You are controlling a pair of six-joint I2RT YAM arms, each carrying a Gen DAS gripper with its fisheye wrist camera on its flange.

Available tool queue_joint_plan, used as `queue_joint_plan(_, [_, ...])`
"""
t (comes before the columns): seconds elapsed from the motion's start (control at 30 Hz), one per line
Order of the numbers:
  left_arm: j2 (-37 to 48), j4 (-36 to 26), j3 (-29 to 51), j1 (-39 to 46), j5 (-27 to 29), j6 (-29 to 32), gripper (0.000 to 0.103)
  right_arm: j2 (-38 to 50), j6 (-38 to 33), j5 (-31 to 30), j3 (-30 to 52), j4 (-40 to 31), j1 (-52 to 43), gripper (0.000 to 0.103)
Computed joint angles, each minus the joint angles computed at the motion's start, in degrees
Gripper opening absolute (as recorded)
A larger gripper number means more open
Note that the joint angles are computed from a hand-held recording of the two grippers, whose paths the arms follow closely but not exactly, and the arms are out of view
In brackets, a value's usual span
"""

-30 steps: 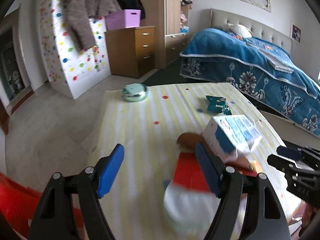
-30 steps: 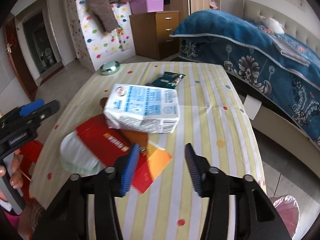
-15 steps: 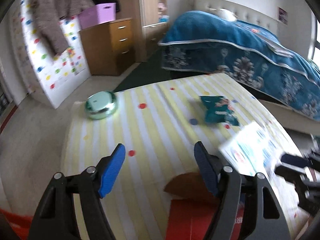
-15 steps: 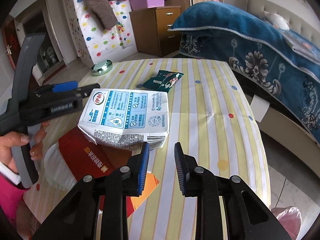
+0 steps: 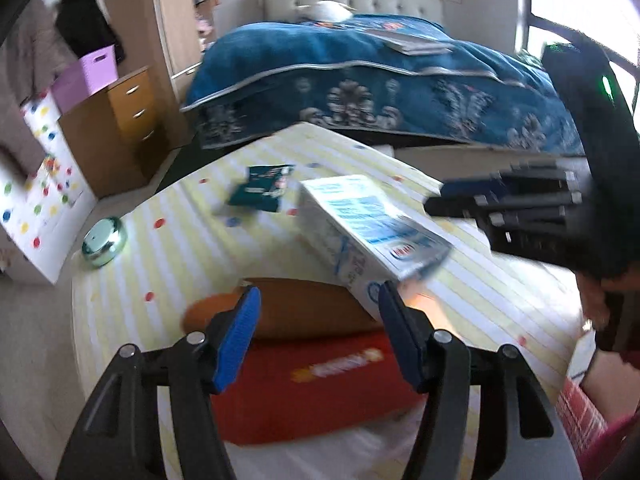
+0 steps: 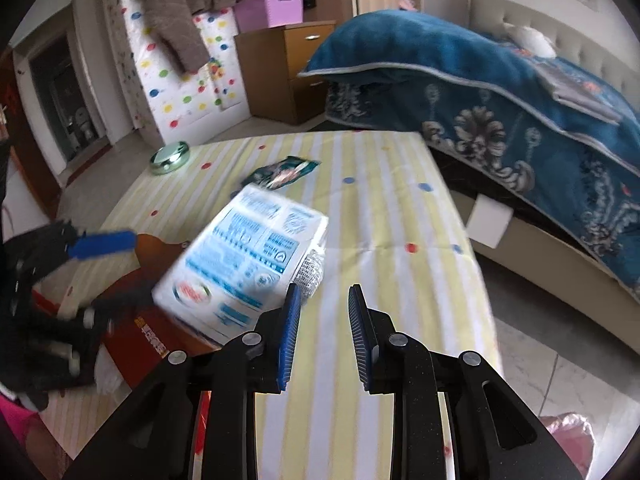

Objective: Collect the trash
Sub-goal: 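Grasp the white milk carton with the right tool and lift it, then grasp the brown wooden stick with the left tool while the right tool holds the carton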

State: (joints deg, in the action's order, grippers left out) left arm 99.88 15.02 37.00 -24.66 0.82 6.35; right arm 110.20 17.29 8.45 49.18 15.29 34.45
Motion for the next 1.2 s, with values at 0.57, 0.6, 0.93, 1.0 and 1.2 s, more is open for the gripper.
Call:
queue_joint_plan(0.57, [-17.71, -0.12, -16.18, 6.23, -12.95, -14.0, 0.081, 2.51, 6.02, -2.41, 4.87, -3.75, 4.28, 0.087])
queue_joint_plan(0.6, [-18.22, -0.29, -16.69, 7.28, -12.24, -14.13, 0.081, 3.35, 6.98, -2.43, 6.13, -4.67, 4.31, 0.087])
queue_joint_plan(0.93, [-21.01, -1.41, -20.12, 5.61, -11.56, -17.44, 0.081, 1.45, 2.06, 6.55, 3.23, -5.87, 6.96, 0.073])
queue_joint_plan(1.0, [-21.94, -1.8, -21.12, 3.54, -12.5, -18.77, 0.081, 0.94, 0.19, 7.57, 1.39, -5.11, 6.85, 0.073])
queue_joint_plan(1.2, [-25.35, -4.58, -23.11, -0.82, -15.01, -22.08, 0.081, -1.92, -5.43, 6.48, -3.72, -3.99, 6.91, 0.073])
